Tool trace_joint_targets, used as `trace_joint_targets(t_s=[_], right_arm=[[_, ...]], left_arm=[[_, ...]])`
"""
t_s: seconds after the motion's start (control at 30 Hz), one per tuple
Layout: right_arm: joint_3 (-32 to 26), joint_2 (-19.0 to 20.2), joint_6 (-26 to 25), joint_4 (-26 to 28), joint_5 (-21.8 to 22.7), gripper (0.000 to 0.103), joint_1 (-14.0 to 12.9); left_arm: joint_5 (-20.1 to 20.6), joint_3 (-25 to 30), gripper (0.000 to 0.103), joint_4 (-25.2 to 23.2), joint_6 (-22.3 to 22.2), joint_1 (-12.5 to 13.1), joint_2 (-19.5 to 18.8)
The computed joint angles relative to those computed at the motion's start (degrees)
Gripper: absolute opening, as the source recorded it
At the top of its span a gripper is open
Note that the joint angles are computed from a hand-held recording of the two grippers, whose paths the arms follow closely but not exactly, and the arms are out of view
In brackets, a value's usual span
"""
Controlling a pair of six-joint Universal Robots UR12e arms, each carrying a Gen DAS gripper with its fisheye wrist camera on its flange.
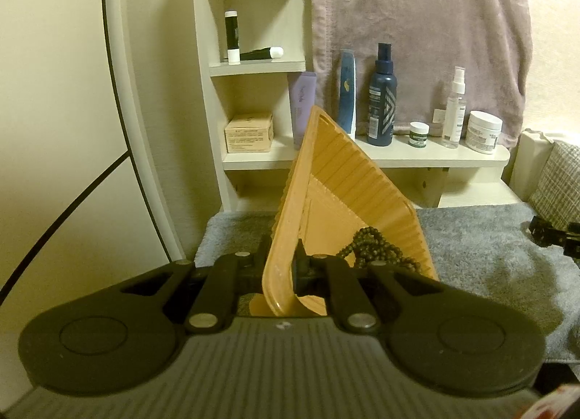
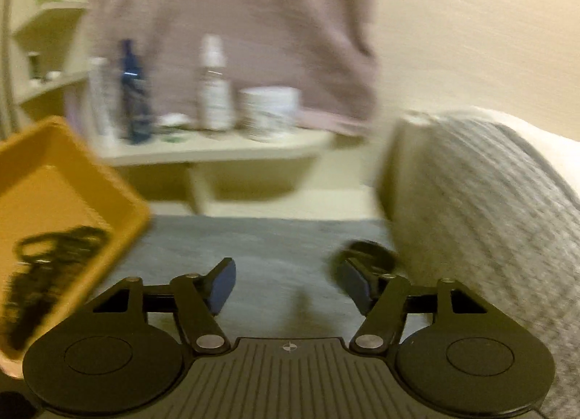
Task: Organize jewelry
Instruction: 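Grasp the black watch on the towel with the right tool, then carry the black watch over the tray and open the right tool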
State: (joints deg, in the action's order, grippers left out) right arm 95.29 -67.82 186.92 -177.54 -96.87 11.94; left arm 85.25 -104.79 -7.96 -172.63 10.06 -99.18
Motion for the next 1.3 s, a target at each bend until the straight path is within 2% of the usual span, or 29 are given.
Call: trace_joint_targets(t_s=[0.07,0.27,0.83,1.07,1.13,1.17,1.2,1.3], right_arm=[[0.4,-0.1,0.9,0.3,-1.6,0.072,-0.6],[0.2,1.4,4.0,1.2,-2.8,0.075,-2.4],[-5.5,6.5,8.0,4.0,-5.6,0.074,-2.1],[-5.3,6.6,8.5,3.8,-7.1,0.035,-1.9],[-5.1,6.5,8.3,3.7,-7.3,0.033,-1.9],[-5.0,6.4,8.0,3.5,-7.3,0.023,-1.8],[-4.7,6.3,7.8,3.1,-7.2,0.017,-1.7],[-4.5,5.9,6.5,3.0,-6.9,0.014,-1.5]], left_arm=[[0.1,0.0,0.009,-0.1,0.0,0.0,0.0],[0.3,0.0,0.009,-0.1,0.0,-0.1,0.0],[0.8,0.1,0.009,-0.5,0.2,-0.2,0.0],[0.9,0.1,0.009,-0.6,0.2,-0.1,0.0],[0.9,0.2,0.009,-0.6,0.2,-0.1,0.0],[0.9,0.2,0.009,-0.6,0.2,-0.1,0.0],[0.9,0.2,0.009,-0.6,0.1,-0.2,0.0],[0.8,0.1,0.009,-0.6,0.2,-0.2,0.0]])
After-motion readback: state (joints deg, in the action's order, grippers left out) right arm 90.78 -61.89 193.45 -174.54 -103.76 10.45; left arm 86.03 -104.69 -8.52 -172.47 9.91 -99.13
